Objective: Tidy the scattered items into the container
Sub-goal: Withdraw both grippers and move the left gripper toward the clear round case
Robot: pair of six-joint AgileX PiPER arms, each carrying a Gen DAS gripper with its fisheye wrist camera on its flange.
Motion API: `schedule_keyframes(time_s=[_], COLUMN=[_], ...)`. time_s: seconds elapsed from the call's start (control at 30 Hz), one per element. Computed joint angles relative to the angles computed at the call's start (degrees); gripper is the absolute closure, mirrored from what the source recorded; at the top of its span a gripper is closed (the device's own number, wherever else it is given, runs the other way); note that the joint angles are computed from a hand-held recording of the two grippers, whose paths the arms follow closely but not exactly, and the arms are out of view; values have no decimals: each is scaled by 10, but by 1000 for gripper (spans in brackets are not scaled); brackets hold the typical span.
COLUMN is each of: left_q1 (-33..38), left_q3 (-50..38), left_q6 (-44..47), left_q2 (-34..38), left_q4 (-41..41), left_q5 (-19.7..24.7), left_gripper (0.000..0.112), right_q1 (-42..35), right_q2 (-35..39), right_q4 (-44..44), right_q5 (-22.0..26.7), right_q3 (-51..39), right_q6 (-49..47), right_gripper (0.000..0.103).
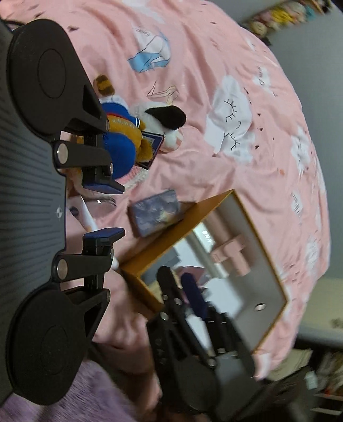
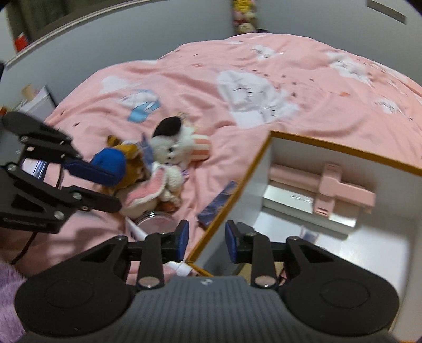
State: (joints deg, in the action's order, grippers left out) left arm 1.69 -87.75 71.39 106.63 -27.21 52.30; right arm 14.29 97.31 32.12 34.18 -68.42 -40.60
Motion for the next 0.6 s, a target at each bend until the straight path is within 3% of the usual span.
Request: schedule_keyframes(time_s=[0.13,0.23,0.4,0.6], left_q1=[-4,-9,-39,-78], left_q3=[-28,-50,-37,-39], left_q6=[-2,-6,-11,-16], left_q2=[23,47,64,87], left_q4=[24,23,57,108], left_q5=[22,38,-11,-52], left_gripper=[80,80,80,80], right_q1=[-2,13,6,4], right_q2=[19,34,67,90], right_q4=[38,6,-6,-32], right_q5=[46,41,77,85], right_q3=[-25,-47,-101,-132], right_q6=[-67,-70,-104,-115], right_gripper=[71,71,71,70])
